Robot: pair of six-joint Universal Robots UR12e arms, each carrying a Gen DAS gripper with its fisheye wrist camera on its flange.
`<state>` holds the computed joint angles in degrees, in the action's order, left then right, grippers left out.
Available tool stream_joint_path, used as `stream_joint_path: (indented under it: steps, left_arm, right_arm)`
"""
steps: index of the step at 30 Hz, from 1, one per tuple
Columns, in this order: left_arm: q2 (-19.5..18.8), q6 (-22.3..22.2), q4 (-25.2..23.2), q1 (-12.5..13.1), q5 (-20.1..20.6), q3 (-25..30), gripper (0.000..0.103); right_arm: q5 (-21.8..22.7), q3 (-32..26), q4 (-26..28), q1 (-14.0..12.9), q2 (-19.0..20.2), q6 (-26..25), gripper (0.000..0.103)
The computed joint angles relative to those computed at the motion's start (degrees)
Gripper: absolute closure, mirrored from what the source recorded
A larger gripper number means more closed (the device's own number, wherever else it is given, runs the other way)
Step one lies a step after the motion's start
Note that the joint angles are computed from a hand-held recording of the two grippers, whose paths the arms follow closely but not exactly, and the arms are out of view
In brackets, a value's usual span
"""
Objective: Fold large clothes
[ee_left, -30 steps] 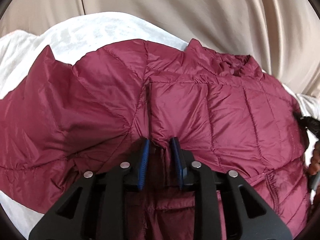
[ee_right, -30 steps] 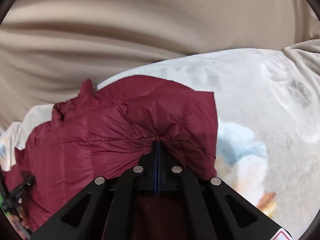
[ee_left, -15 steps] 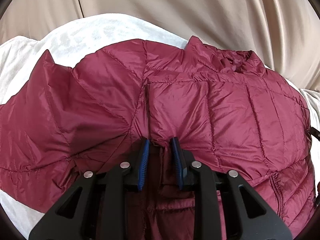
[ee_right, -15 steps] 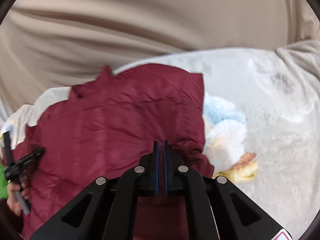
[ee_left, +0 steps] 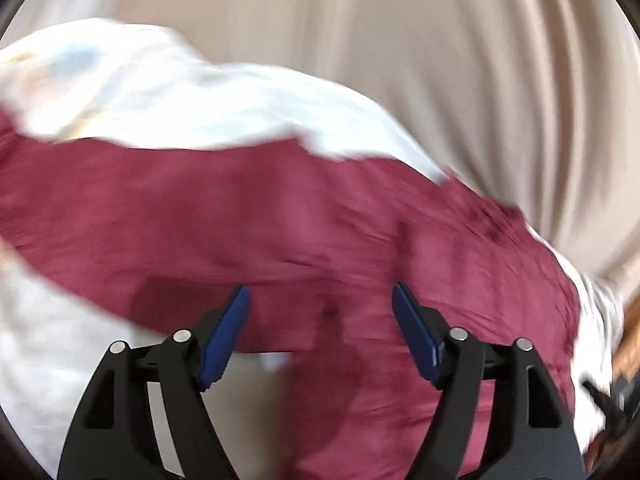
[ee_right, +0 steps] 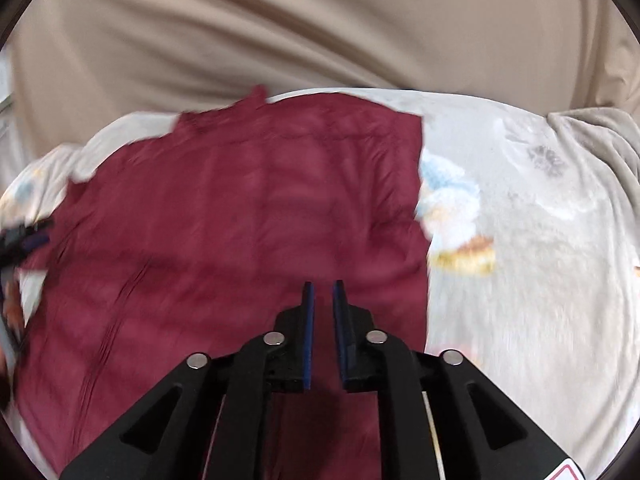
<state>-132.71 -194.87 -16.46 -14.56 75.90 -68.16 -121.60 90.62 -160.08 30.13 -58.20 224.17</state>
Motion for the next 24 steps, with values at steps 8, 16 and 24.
stream_joint_path:
  steps: [8,16,24]
  left_arm:
    - [1.23,-15.89,-3.02,6.15,14.74,-1.35,0.027]
    - [-2.84,-15.39,-8.11,5.97,18.36,5.61,0.092]
    - [-0.68,-1.93,3.20,1.07,13.99,6.15,0.103]
  right_arm:
    - [2.07,3.56,-2.30,2.51,-0.35,0.09,0.082]
    - [3.23,5.00,-4.95,2.25,-0.30,2.51,0.082]
    - [3.29,5.14,-5.43,2.23,-0.24,2.87,0.081]
